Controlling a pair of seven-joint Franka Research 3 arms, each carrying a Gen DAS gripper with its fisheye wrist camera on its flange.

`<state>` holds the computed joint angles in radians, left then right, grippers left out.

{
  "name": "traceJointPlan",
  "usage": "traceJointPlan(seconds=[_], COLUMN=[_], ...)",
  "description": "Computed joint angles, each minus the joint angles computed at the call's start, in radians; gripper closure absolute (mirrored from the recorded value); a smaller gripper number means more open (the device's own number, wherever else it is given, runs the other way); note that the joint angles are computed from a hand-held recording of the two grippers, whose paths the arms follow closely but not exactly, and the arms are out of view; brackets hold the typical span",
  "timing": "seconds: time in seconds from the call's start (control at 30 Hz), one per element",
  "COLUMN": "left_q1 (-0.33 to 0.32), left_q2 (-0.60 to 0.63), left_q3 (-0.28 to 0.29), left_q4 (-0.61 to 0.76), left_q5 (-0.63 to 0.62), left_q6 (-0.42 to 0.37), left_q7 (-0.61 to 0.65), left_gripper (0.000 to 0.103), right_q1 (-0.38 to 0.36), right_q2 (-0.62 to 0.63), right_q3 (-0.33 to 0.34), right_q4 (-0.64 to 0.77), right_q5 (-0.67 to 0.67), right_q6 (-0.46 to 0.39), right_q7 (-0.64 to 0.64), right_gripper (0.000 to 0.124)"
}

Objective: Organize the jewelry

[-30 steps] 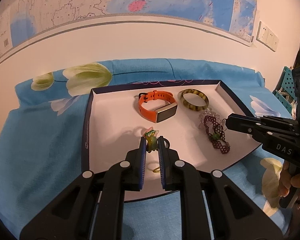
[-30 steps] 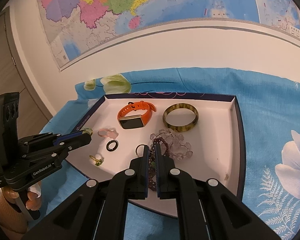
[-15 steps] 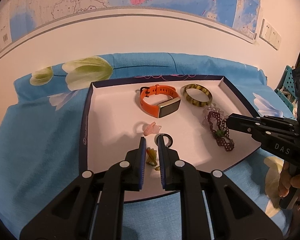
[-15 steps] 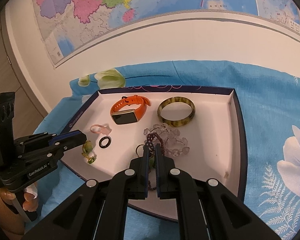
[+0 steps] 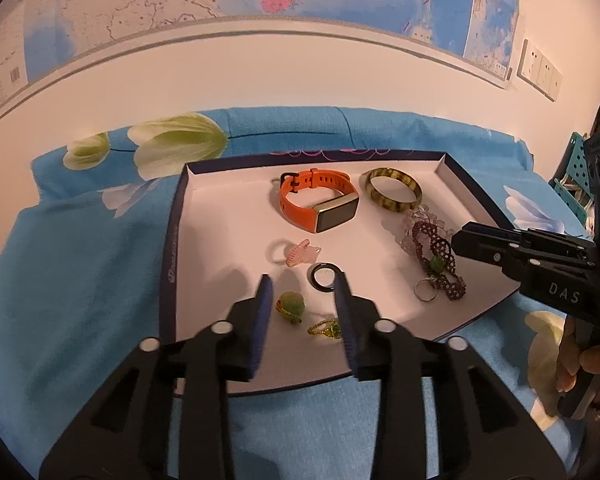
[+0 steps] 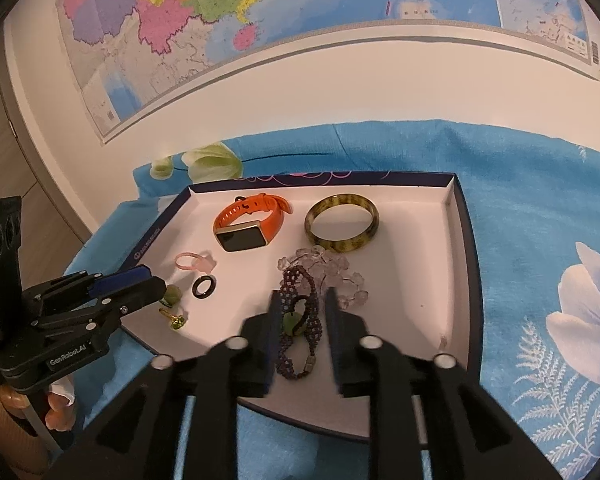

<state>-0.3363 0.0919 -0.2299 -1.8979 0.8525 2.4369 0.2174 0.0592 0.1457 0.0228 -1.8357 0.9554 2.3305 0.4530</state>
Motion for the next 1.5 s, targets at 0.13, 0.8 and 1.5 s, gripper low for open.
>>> traceJointPlan(seconds=[0.13, 0.8, 1.5], left_q1=[-0.007, -0.042, -0.14], left_q2=[-0.016, -0.184, -0.281], left_q3=[-0.005, -0.108, -0.241], left_q4=[-0.007, -0.132, -0.15], left_q5=[0.024, 0.209, 0.307], left_q6=[-0.02, -0.187, -0.483], left_q7=[-0.021, -0.267, -0.419], left_gripper=[0.053, 0.006, 0.006], right_q1=[0.0, 0.049, 0.114], right_q2=[-0.024, -0.28, -0.625], right_q3=[0.0, -0.07, -0.169], right_q4=[-0.026, -0.294, -0.596], right_q5=[0.015, 0.288, 0.471], right_q6=[0.014, 0.141, 0.231], right_q7=[-0.021, -0.317, -0.541], right_gripper=[0.087, 0.028, 0.028])
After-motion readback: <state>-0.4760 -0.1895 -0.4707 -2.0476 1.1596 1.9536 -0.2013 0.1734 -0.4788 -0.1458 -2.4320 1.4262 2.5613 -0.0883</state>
